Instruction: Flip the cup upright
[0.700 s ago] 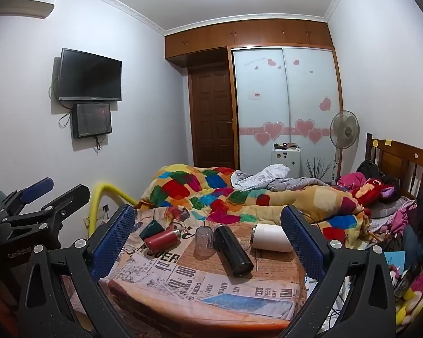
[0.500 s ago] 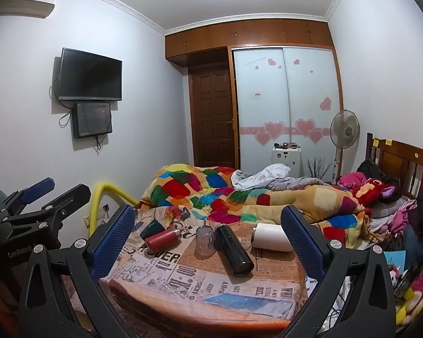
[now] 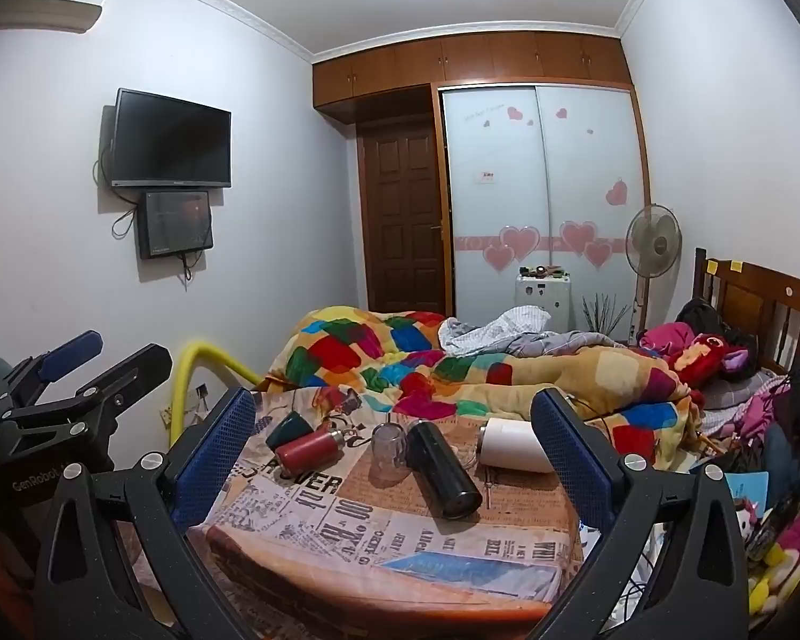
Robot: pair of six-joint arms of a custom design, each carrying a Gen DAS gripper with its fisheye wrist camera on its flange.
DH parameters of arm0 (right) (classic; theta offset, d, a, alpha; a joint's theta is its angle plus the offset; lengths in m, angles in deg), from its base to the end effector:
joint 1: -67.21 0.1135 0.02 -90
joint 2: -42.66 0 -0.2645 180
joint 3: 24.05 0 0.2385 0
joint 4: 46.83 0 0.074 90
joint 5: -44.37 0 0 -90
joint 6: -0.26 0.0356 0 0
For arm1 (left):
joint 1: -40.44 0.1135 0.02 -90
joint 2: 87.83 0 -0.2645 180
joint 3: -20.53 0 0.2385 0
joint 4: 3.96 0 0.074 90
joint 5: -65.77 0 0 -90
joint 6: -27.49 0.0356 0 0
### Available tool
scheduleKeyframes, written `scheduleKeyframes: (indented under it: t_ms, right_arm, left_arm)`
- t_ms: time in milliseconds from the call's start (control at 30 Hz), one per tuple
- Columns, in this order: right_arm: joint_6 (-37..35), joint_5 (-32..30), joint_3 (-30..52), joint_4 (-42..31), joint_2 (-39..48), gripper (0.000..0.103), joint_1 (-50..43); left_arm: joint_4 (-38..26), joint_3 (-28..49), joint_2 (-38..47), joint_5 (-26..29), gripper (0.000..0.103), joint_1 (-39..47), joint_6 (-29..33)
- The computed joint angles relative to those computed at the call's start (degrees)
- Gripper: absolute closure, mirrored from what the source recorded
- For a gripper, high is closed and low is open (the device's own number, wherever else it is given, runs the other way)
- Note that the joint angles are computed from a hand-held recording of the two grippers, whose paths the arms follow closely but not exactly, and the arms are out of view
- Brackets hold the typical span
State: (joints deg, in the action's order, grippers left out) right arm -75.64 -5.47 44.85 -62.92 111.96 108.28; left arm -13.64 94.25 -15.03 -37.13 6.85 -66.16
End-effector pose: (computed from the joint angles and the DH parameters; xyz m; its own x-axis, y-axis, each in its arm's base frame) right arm 0.2126 0.1548 0.3305 -0.2163 0.0585 -0.9746 0.0173 0.9983 0.0560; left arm 0.2440 -0.1525 0.3534 -0.1492 0.0246 -0.9885 0.3467 0.9375 -0.0290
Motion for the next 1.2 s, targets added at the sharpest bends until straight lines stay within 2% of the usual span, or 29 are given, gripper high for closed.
scheduleKeyframes:
  t_ms: [1200]
  right_arm:
    - [-0.2, -1.3, -0.2, -0.4, -0.6, 0.000, -1.2]
  left_arm:
    - [0.1, 0.9, 0.8, 0.7, 0.000, 0.4, -0.1]
